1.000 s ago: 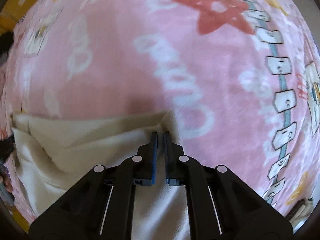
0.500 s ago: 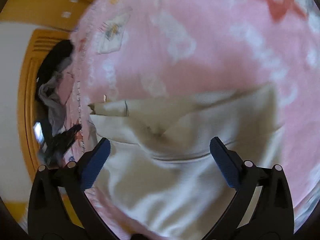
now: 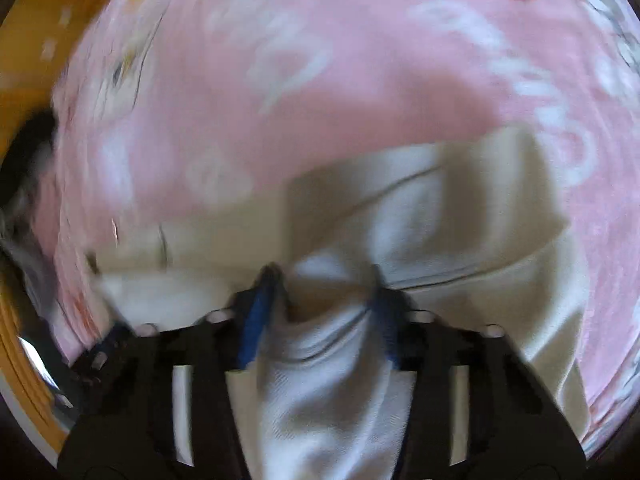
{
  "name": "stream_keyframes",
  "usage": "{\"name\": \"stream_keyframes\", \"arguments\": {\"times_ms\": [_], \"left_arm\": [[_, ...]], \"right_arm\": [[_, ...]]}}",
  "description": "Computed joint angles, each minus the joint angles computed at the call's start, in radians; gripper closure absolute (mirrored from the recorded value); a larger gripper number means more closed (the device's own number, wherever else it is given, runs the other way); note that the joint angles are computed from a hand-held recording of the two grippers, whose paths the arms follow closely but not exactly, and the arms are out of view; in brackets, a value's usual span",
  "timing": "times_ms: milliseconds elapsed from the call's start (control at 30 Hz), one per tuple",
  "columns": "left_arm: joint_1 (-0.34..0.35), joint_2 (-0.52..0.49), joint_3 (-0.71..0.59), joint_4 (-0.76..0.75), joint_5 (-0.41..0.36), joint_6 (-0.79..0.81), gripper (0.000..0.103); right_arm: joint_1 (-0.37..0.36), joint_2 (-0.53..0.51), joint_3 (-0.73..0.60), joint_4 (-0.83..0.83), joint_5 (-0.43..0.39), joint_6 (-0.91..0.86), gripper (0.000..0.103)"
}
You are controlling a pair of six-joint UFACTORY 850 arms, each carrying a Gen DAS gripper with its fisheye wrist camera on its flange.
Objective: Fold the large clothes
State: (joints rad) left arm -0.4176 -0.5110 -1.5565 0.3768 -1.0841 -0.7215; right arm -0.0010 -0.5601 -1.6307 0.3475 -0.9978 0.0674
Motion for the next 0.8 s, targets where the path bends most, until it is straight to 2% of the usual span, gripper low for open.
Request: {"name": "stream_keyframes", "arguments": {"times_ms": [100,133,200,233,300,367,433,467,500,533,567,667,700,767,800], "left_arm": [[0.040,-0.015,-0.008,-0.048,0.013,0.013,0.081],[0.037,-0.026,-0.016,-0.017,0.000,0.017,0.080],[0.032,-0.041,-0.024,0.021,-0.010,0.021,0.079],[0.035,-0.052,-0.033,0.023,-0.020,0.023,0.079],[0.042,-0.063,-0.050,0.011,-0.027,0.016,0.079],[0.043,-0.061,-0.054,0.008,-0.034,0.008,0.079],[0.040,-0.044,-0.036,0.028,-0.031,0.024,0.078],[0.036,-0.038,-0.032,0.038,-0.034,0.027,0.075],[0.035,-0.029,-0.022,0.057,-0.036,0.034,0.072],[0.032,-0.021,-0.012,0.089,-0.045,0.024,0.073],[0.030,-0.016,-0.005,0.127,-0.061,0.012,0.074],[0.056,-0.006,0.005,0.094,-0.072,0.052,0.074],[0.061,-0.005,0.007,0.093,-0.079,0.066,0.074],[0.061,-0.006,0.008,0.090,-0.076,0.100,0.074],[0.058,-0.014,0.005,0.099,-0.079,0.116,0.073]], "right_arm": [[-0.058,-0.036,-0.013,0.146,-0.001,-0.034,0.071],[-0.055,-0.025,0.004,0.162,0.030,-0.041,0.074],[-0.052,-0.015,0.000,0.077,0.122,-0.003,0.081],[-0.067,-0.037,-0.027,0.046,0.113,0.037,0.081],[-0.119,-0.075,-0.069,0.100,0.044,0.061,0.082],[-0.141,-0.056,-0.060,0.190,0.052,-0.047,0.082],[-0.157,-0.054,-0.082,0.282,-0.031,-0.192,0.081],[-0.152,-0.057,-0.103,0.265,-0.079,-0.227,0.079],[-0.140,-0.058,-0.121,0.222,-0.117,-0.240,0.062],[-0.130,-0.063,-0.138,0.173,-0.148,-0.232,0.040],[-0.117,-0.070,-0.159,0.120,-0.167,-0.231,0.035],[-0.064,-0.060,-0.151,-0.061,-0.143,-0.244,0.035],[-0.075,-0.062,-0.148,-0.099,-0.160,-0.254,0.035],[-0.037,-0.089,-0.140,-0.236,-0.175,-0.228,0.037],[-0.013,-0.084,-0.099,-0.335,-0.140,-0.219,0.037]]}}
